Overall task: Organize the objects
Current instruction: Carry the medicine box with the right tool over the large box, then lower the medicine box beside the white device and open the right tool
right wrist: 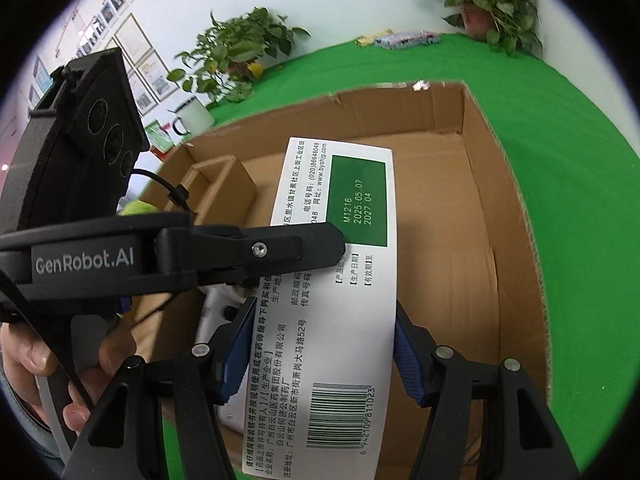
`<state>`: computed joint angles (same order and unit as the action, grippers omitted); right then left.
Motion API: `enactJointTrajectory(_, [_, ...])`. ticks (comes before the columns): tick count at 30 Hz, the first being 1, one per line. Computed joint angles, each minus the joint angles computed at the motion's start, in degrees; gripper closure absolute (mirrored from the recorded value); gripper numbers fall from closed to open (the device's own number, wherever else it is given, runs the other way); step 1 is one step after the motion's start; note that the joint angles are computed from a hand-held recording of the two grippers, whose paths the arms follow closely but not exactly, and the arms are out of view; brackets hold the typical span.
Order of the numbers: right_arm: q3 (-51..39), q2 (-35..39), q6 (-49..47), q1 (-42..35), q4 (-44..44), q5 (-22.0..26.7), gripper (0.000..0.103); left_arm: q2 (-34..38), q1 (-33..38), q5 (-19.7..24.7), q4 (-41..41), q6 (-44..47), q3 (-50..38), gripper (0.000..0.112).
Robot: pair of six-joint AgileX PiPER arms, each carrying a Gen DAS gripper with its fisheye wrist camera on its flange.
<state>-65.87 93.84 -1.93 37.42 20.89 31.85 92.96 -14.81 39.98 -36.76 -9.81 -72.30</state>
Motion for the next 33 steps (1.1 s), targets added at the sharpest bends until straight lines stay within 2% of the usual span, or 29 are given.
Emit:
enactJointTrajectory(6, [0.1,1.1,3.4,0.3,-4.1,0.1,0.042,2.2,0.7,-0.5,-3.9,5.4,0.4,0.071])
enactJointTrajectory(11, [0.5,0.6,6.0,0.4,-6.7,0.5,0.042,2.9,0.2,0.3,-1.7,3.3,-0.5,0.067])
enactJointTrajectory(16, [-1.9,2.7,6.6,0.0,-6.8,3.0,0.041,-1.2,-0.6,-1.8,7.2,-2.9,0.6,0.067])
enactJointTrajectory(19, [-1.5,3.2,6.5,0.0,-5.5,3.4,0.039,-3.2,-1.0,-1.3,10.9,-5.4,0.7,0.067])
enactJointTrajectory(22, [-0.9,3.3,8.7,1.2,-7.8,3.3,0.039,-6.9,-2.1,-1.5,16.1,-9.0,2.5,0.067])
enactJointTrajectory(26, [-0.4,2.7,8.2,0.9,-6.2,3.7,0.031,-11.4,-5.4,-1.1,28.2,-18.7,5.1,0.067])
enactJointTrajectory(30, [1.1,0.8,14.5,3.1,-12.8,2.5,0.027,-15.3,-9.1,0.8,39.4,-29.3,7.3,0.067])
enactJointTrajectory(33, [1.4,0.4,19.5,3.8,-17.3,2.0,0.027,-22.3,-12.7,3.3,47.1,-37.1,12.2,0.067])
